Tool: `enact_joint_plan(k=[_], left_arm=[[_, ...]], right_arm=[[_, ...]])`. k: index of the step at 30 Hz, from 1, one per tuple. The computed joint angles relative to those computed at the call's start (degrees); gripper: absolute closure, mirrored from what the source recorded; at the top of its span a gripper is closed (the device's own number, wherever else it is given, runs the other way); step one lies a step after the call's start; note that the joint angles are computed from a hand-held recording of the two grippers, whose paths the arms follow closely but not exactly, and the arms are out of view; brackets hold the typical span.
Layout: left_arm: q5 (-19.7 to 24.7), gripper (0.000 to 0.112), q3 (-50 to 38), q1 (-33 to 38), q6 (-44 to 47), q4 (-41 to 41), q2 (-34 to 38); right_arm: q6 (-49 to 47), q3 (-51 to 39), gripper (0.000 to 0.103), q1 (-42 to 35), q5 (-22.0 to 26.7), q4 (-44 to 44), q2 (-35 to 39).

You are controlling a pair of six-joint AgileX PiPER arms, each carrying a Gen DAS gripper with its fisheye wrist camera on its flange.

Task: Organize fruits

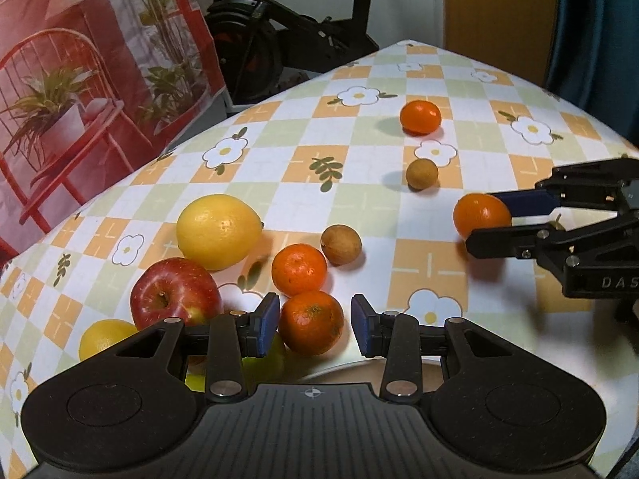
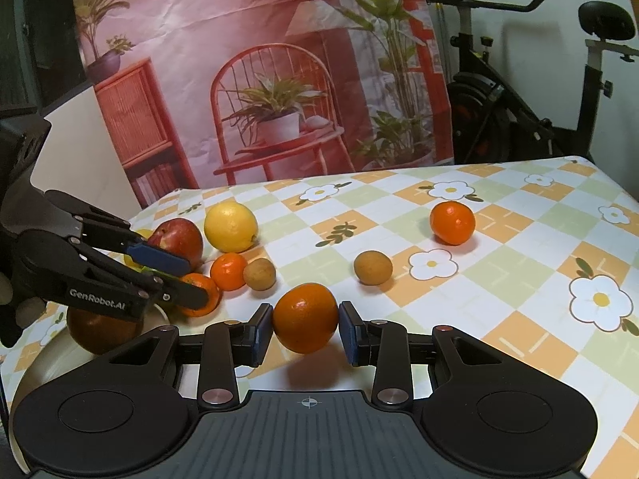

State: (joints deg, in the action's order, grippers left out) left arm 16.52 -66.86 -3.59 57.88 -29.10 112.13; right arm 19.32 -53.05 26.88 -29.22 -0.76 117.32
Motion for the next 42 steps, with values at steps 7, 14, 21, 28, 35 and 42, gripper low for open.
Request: enact_joint_plan(k=[7,14,21,28,35,42], left_arm=[[-1.76,0.071,-0.56,-2.28,-14.14,13.81,0.74],[-2.94,0.073,0.11,-2.59,-17.21,16.84,0.53],[-3.31,0.073,2.74,-1.66,-0.54,-1.67,-2.19],[-2.49,0.073,6.62,-0.65,11.27,-17.77,-6.66],[0.74,0.073,15.44,4.31,32.04,-42.74,-15.73],[2.3,0.073,22.05,10.79,41.49,-51.78,-22.4]], right_arm=[[0.42,-0.1,0.07,-0.07,0.12,-0.28,0.06],[0.6,-0.25,0.07,-0.04,0.21,-0.35,0.17],[0.62,-0.35,0.07,-0.06,0.32,-0.46,0.24],[0.81,-0.43,0.07,-0.03,0.3,-0.62,0.37],[0.58,-0.54,0.07,0.05,0.4,-0.44,0.51],[-2.59,-2.41,0.07,1.01,4.37,2.12,0.26]])
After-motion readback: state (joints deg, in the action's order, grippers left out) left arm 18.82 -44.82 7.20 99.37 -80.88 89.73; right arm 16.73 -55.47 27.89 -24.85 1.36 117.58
